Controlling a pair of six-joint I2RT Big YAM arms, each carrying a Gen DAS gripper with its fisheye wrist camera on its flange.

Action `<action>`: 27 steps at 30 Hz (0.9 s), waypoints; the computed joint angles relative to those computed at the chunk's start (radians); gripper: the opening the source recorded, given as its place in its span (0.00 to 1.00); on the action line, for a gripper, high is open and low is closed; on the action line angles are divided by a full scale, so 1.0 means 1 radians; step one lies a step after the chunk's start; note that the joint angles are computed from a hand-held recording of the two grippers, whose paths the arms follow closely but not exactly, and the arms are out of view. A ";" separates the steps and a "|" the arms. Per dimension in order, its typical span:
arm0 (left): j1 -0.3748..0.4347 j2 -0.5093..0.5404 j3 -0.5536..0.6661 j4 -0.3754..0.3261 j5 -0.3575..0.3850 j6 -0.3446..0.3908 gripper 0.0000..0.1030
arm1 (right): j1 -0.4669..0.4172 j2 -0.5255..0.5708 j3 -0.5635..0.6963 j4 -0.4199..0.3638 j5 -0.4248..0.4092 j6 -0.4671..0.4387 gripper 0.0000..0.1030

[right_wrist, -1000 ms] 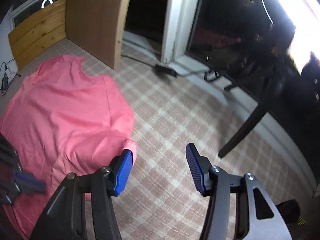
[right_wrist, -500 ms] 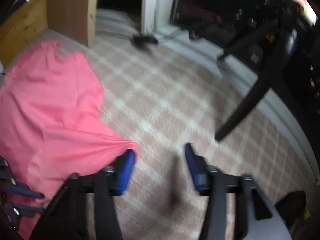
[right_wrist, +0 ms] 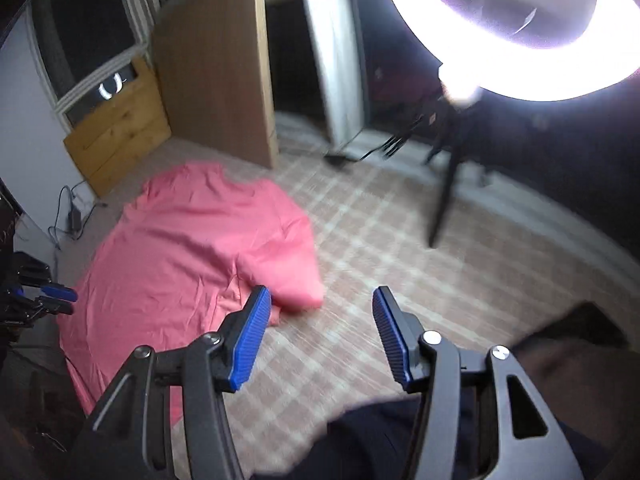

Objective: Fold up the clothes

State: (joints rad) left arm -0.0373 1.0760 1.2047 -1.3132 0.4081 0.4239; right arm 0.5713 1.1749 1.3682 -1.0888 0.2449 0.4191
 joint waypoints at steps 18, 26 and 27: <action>1.043 -0.223 -0.264 -0.298 -0.012 0.921 0.14 | 0.820 0.133 -0.239 0.270 0.032 0.643 0.51; 1.122 -0.118 -0.307 -0.125 -0.065 1.022 0.16 | 0.819 0.285 -0.096 0.081 0.038 0.570 0.51; 1.125 -0.120 -0.316 -0.101 -0.073 1.024 0.16 | 0.819 0.291 -0.087 0.070 0.037 0.566 0.51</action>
State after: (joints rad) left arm 1.0880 0.9564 0.8891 -1.4141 0.3354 1.4482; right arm 1.3900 1.4659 1.2810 -1.0189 0.2820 0.9851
